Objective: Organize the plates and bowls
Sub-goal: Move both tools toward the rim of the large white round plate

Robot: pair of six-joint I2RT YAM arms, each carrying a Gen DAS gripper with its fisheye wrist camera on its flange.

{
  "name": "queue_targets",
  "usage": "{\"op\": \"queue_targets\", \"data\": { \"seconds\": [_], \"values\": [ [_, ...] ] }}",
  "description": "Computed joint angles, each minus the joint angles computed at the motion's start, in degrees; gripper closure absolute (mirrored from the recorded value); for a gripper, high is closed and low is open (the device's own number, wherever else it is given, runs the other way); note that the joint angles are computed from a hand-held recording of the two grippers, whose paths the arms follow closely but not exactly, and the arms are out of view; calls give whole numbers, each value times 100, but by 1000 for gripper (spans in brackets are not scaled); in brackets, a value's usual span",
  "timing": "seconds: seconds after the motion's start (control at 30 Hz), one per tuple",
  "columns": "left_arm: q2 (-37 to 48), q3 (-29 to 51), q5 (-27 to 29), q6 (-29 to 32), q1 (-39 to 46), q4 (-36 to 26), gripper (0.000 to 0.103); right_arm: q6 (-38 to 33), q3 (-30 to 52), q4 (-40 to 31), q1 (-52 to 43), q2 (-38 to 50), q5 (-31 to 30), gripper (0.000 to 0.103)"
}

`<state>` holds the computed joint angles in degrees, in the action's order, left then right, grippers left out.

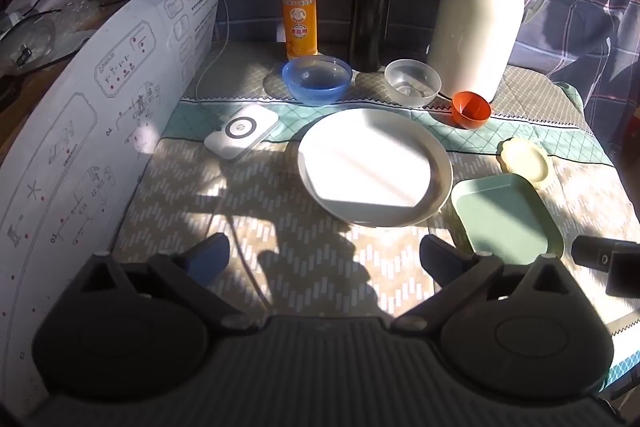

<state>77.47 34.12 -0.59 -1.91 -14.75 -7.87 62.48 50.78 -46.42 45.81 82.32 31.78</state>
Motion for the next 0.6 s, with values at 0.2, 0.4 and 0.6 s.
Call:
{"op": "queue_targets", "data": {
  "seconds": [0.2, 0.4, 0.6],
  "values": [
    [-159, -81, 97, 39, 93, 76, 0, 63, 4, -17, 76, -41, 43, 0],
    [-90, -15, -7, 25, 8, -155, 0, 2, -59, 134, -4, 0, -61, 0],
    [119, 170, -45, 112, 60, -396, 0, -191, -114, 361, -146, 44, -163, 0]
  ]
}}
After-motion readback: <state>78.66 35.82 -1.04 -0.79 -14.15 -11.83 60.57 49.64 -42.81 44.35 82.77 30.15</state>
